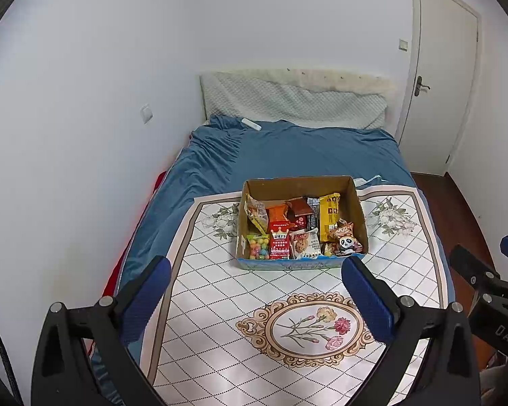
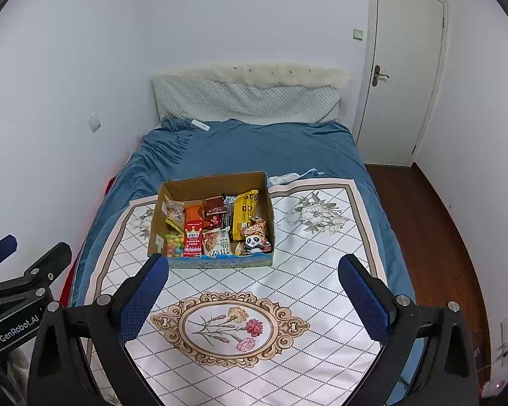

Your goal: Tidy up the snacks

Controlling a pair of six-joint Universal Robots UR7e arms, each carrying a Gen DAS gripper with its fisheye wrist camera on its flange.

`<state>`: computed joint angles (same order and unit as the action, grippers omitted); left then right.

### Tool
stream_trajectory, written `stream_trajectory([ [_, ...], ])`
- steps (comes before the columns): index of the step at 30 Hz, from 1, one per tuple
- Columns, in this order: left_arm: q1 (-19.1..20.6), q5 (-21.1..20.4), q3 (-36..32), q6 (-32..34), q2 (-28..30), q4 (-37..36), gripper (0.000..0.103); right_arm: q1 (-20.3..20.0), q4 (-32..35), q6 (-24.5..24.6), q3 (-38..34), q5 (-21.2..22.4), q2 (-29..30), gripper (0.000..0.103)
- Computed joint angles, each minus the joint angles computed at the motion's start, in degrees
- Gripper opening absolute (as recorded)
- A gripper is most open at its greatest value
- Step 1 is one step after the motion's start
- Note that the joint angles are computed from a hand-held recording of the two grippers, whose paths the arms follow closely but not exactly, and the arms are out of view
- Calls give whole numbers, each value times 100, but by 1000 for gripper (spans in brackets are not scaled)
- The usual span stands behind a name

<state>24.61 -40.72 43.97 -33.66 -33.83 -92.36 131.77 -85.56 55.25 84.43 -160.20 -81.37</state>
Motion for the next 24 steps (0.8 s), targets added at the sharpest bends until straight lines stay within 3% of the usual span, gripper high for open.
stream_trajectory([
  [24,-23,-39,21,-22,-5,51,103,46,367,333,-172,-16,54,102],
])
